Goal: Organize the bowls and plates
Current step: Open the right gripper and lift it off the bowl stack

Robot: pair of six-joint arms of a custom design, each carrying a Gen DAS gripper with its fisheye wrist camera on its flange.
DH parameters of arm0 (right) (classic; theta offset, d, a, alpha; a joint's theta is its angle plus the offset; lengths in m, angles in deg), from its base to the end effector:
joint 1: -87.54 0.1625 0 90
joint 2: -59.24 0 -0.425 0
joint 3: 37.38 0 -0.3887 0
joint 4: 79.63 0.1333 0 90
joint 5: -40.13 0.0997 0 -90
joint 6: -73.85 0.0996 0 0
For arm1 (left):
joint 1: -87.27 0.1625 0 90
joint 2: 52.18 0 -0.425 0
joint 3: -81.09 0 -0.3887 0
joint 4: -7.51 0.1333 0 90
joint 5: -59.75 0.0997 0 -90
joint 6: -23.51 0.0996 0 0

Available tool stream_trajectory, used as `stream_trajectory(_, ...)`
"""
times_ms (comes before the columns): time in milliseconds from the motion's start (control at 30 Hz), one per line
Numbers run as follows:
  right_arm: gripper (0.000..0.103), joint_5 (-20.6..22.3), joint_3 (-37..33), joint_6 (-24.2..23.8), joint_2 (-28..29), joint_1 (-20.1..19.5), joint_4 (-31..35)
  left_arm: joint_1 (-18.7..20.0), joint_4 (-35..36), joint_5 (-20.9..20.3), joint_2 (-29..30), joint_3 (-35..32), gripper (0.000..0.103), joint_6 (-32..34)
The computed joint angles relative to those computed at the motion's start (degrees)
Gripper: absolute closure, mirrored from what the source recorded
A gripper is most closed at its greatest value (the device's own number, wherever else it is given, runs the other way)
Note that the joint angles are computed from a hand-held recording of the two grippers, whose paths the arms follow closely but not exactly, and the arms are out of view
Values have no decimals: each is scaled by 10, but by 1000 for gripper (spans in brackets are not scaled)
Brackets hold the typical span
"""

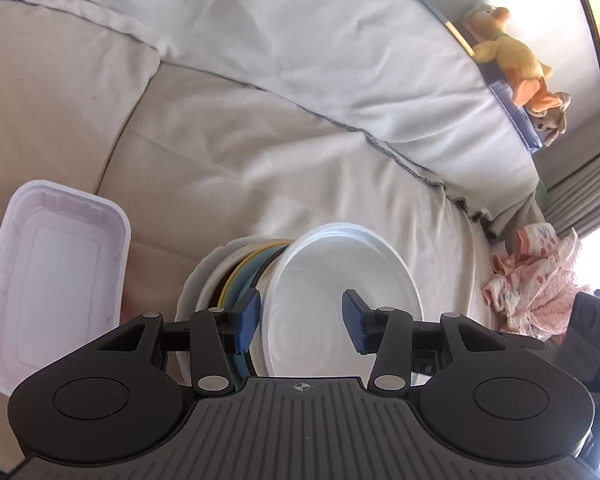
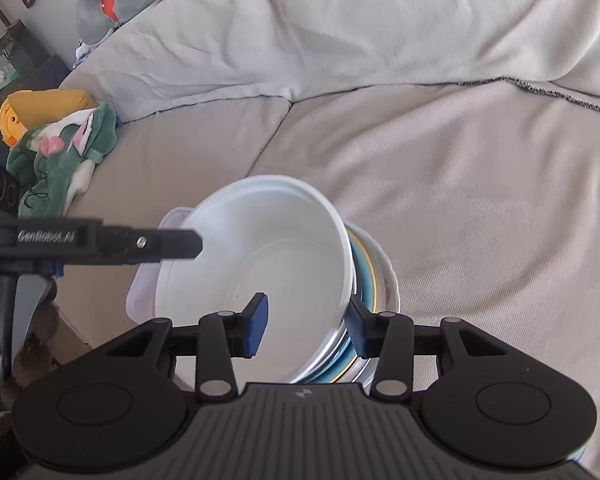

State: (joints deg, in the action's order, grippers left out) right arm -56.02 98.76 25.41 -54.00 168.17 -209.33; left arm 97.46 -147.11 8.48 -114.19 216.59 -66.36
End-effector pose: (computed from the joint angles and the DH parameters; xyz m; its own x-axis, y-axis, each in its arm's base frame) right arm 0.0698 -0.3302 0.3358 -0.7641 -0.5791 0.2843 -0.6269 0.7706 -0.1150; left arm -0.3556 -0.2627 0.0730 -0.9726 -0.1730 -0.1556 -0.0409 0.7853 -0.6178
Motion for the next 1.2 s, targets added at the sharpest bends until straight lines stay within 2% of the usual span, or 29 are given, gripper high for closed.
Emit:
stream_trajectory(100, 60, 2, 1, -17, -7, -2, 9, -8, 18, -1, -3, -1, 56, -11)
stream_trajectory(267, 61, -21, 14, -19, 1, 4, -48, -28, 10, -5, -19, 19, 58, -32)
stream_trajectory(400, 64, -14, 2, 4, 15, -5, -40, -30, 1, -18, -28, 29, 65, -37)
stream_trajectory(533, 67, 3, -10, 17, 18, -6, -1, -24, -23, -18, -20, 34, 64, -25)
stream_trajectory(667, 67, -13, 5, 10, 5, 16, -19, -21, -34, -11, -18, 40, 64, -23)
stream_trajectory(767, 68, -18, 4, 11, 4, 13, -11, -22, -48, -13, -15, 45, 65, -24)
stream_trajectory(1033, 68, -25, 9, -5, -8, 0, -19, -51, -5, 3, -37, 43, 66, -44)
stream_trajectory(1200, 68, -26, 10, -8, -15, -5, -12, -44, 19, -7, -34, 30, 66, -41)
